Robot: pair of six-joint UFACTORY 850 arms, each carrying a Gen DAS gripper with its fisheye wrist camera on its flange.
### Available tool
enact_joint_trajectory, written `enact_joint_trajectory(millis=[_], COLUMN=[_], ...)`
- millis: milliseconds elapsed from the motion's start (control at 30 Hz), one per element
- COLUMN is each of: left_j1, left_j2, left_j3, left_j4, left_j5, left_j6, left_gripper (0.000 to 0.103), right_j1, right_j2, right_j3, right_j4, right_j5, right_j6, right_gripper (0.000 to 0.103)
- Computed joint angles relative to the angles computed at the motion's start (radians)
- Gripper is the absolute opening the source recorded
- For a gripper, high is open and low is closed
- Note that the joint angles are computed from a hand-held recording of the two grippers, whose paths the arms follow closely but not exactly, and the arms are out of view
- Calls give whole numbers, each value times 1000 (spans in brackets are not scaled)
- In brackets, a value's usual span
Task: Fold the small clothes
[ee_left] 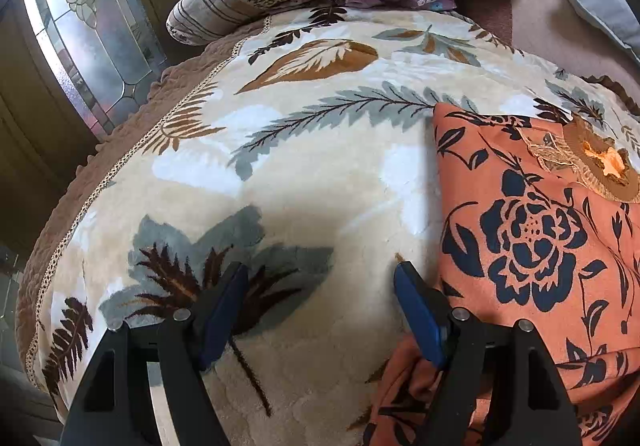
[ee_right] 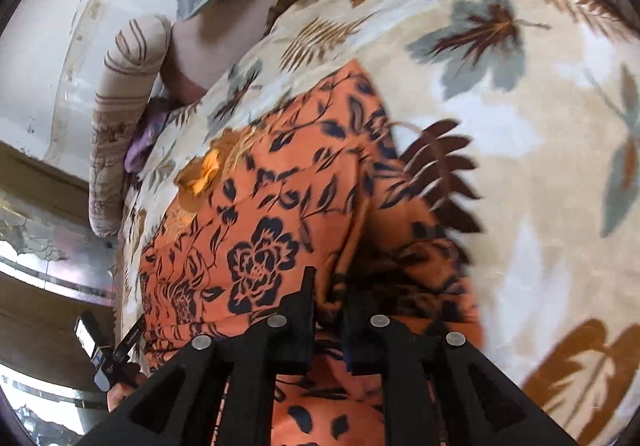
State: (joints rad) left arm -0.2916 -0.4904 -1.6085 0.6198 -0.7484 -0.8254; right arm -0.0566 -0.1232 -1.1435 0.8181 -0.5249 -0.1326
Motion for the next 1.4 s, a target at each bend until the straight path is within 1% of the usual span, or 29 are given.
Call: enact_joint_trajectory(millis=[67,167,200,233,267,367,400,467,500,533,567,633,667,700,733,767,800,867,933,967,1000,1100,1133,1167,1200,1267,1300,1367,1400], left_j1=[-4,-5,-8,-10,-12,-14,-15,-20,-24,-27,-29,-32,-35,-37,-37,-38,-39,-42,-48,-51,-53,-58,-61,-62,-63,-61,-60,-58,-59], left_j2=[-2,4,11,18,27,54,57,53,49,45,42,42,46,49,53,58,62,68,65,60,50,25,18,14,14,22,28,46,58], left_j3=[-3,1,7,15,23,48,51,47,43,40,39,39,44,47,51,56,61,68,67,63,55,33,26,24,24,30,34,48,59], left_j4=[12,32,60,88,112,160,166,172,178,177,171,173,187,199,206,213,224,244,258,255,241,200,193,195,198,192,184,160,156], left_j5=[-7,1,8,18,31,78,89,94,93,94,95,100,104,110,116,125,135,148,147,143,136,110,99,94,93,115,129,175,204], left_j6=[-5,-34,-60,-86,-107,-159,-162,-153,-148,-137,-125,-121,-133,-142,-149,-158,-172,-189,-191,-180,-158,-99,-85,-84,-86,-85,-81,-61,-55], left_gripper=[76,76,76,76,76,76,76,76,76,76,76,76,76,76,76,76,76,76,76,76,76,76,76,76,76,76,76,76,76], right_j1=[4,13,15,16,20,23,22,33,42,52,60,86,99,107,115,118,121,119,106,98,96,66,54,48,47,51,55,63,65], right_j2=[7,-23,-37,-49,-66,-107,-117,-156,-176,-202,-216,-227,-221,-209,-185,-172,-146,-116,-106,-118,-134,-212,-224,-212,-193,-171,-153,-102,-87], right_j3=[-15,-67,-83,-96,-112,-147,-156,-192,-214,-240,-253,-268,-269,-260,-243,-236,-218,-193,-175,-180,-194,-232,-224,-204,-184,-183,-173,-137,-128], right_j4=[-32,-74,-84,-100,-135,-174,-183,-260,-332,-402,-440,-567,-615,-641,-659,-662,-672,-695,-620,-606,-633,-569,-519,-479,-482,-604,-647,-638,-575], right_j5=[31,39,46,52,67,77,68,42,24,-4,-20,-26,-20,3,51,79,137,219,281,274,251,110,84,100,124,114,126,168,168], right_j6=[6,32,44,62,100,132,129,169,225,275,297,367,388,402,407,402,401,422,358,349,381,356,326,309,324,439,472,453,388], right_gripper=[18,30,39,58,66,68,67,63,56,41,33,13,8,6,6,6,6,6,6,6,6,7,8,8,9,9,11,12,12])
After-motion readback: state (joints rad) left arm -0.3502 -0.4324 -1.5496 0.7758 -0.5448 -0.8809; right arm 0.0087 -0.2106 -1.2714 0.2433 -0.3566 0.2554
